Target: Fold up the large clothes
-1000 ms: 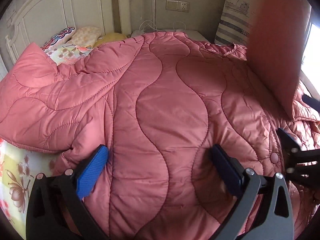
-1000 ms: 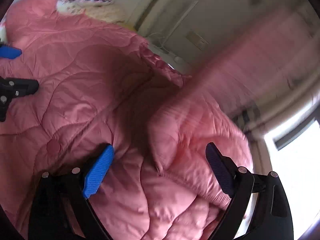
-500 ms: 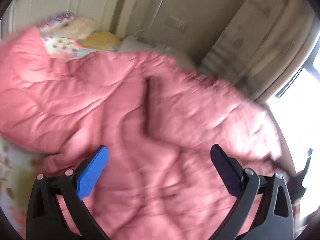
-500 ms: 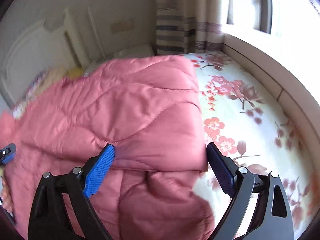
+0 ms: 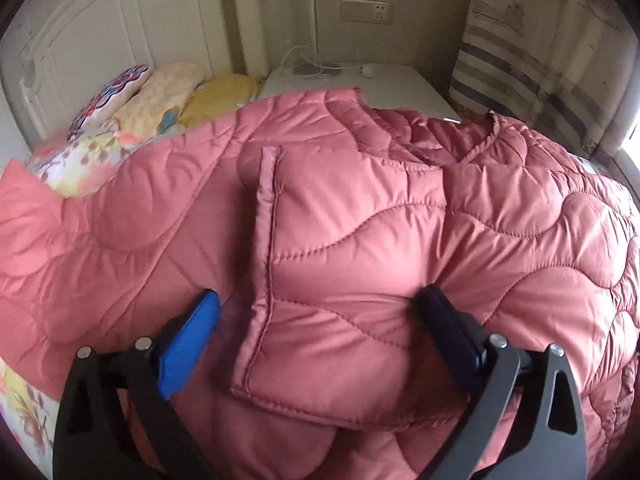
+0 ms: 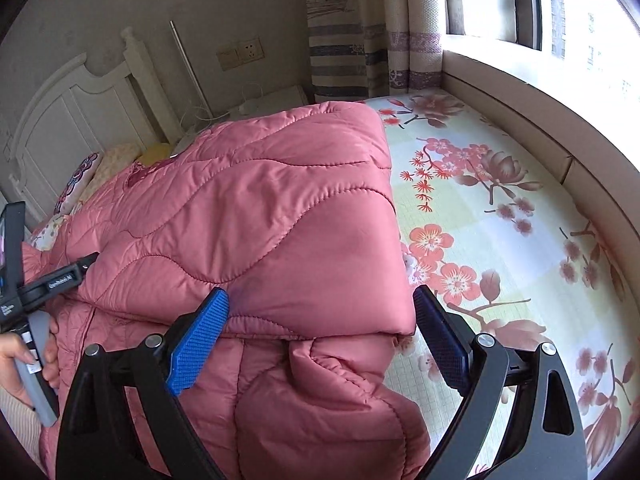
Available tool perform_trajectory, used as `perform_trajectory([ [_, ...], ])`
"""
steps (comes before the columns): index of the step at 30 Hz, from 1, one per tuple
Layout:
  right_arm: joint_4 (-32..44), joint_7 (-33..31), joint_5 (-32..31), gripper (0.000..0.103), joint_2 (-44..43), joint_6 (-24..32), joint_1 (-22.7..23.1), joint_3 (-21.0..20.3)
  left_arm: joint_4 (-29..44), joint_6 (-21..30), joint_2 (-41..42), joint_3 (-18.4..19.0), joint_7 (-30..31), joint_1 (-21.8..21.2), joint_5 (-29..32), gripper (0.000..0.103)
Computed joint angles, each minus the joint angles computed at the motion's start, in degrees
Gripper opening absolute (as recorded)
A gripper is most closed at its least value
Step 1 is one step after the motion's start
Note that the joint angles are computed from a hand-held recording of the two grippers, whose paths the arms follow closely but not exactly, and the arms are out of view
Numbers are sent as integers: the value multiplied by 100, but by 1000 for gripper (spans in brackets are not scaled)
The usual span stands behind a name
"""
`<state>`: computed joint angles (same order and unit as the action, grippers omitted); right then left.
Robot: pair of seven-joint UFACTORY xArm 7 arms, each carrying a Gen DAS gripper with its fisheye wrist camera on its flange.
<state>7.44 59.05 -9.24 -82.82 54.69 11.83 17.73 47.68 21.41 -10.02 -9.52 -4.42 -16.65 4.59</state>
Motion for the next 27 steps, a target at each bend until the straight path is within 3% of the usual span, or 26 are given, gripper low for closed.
perform_trajectory([
  [4,-101,69,17,89,-392,103,53,1,-271,-227,-229,10,-145,60,68,100],
  [7,-198,433,-94,89,-1328,432,50,367,-354,-144,-345,187,172,-100,-378,101],
  [9,-151,435,-267,88,-1571,326,59,467,-344,-130,-312,195,245,-82,-460,101],
  [13,283,-317,-529,75,-501,-402,-127,201,-297,-115,-271,201,347,-89,-625,101],
  [15,567,-785,-579,75,415,-606,-239,80,-305,-133,-261,256,482,-113,-771,101],
  [18,541,-1258,-164,75,1410,-720,-245,-388,-325,-144,-273,252,554,-95,-841,101],
  [22,681,-1343,-163,75,1328,-657,-296,-447,-322,-148,-257,250,619,-85,-915,101],
  [27,767,-1515,-428,75,1231,-1139,-959,-575,-317,-143,-251,225,617,-72,-927,101],
])
